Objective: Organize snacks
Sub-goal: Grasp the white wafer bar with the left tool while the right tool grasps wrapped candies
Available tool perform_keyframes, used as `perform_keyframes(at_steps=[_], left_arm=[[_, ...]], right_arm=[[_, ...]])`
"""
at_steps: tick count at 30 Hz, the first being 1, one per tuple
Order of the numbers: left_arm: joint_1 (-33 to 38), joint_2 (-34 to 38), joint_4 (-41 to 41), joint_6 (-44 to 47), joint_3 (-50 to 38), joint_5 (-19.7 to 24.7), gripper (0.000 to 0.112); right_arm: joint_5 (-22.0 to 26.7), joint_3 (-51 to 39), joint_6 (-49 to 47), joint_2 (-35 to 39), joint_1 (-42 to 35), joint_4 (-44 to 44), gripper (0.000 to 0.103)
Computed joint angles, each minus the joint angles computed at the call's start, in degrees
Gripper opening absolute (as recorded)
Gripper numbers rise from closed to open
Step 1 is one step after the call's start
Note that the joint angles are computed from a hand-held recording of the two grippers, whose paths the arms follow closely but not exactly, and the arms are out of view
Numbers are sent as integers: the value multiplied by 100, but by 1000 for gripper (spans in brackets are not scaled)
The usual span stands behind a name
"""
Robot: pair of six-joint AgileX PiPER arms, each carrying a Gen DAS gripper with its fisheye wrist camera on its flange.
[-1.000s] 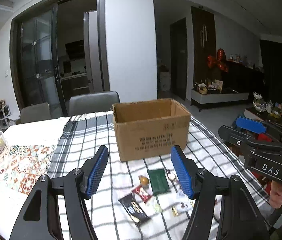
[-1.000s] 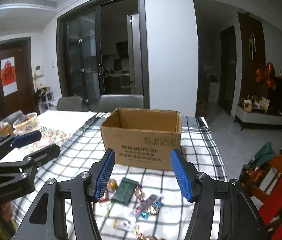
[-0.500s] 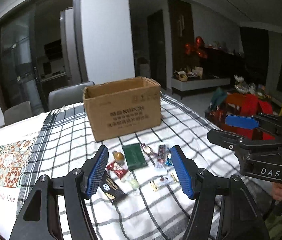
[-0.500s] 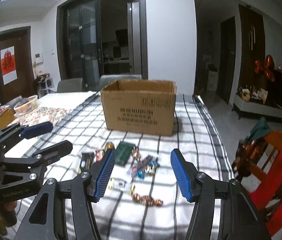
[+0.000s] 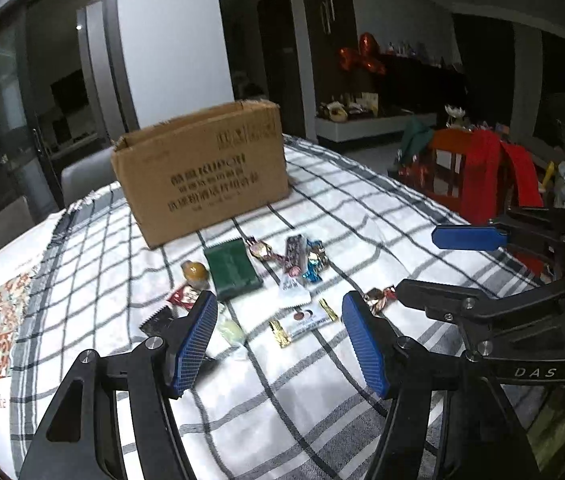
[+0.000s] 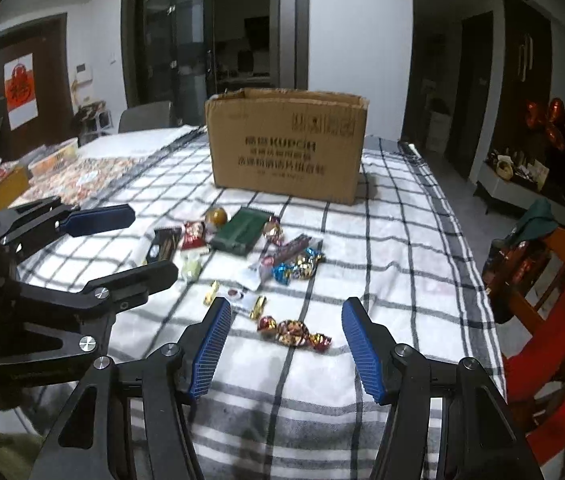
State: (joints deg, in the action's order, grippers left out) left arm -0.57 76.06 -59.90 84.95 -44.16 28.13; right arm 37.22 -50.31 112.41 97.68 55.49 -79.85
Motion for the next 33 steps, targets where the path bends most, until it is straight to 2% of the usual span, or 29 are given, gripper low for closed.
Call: perform_keyframes(at_steps=[9,15,25,33], left_arm=[[-413,603,5,346,-75,-396,64],[-554,1007,143,442,-291,-518,63],[-550,1561,616,320,-696,-230,54],[-559,1810,775,154,-884,-93,50]], right_arm=[[-767,20,-196,361,-568,-134,59],[-1002,-30,-255,540,-782,-307,58],[-1505,-213,-415,802,-1023,-591,56],[-1851,-335,-571,958,-1232,-586,50]])
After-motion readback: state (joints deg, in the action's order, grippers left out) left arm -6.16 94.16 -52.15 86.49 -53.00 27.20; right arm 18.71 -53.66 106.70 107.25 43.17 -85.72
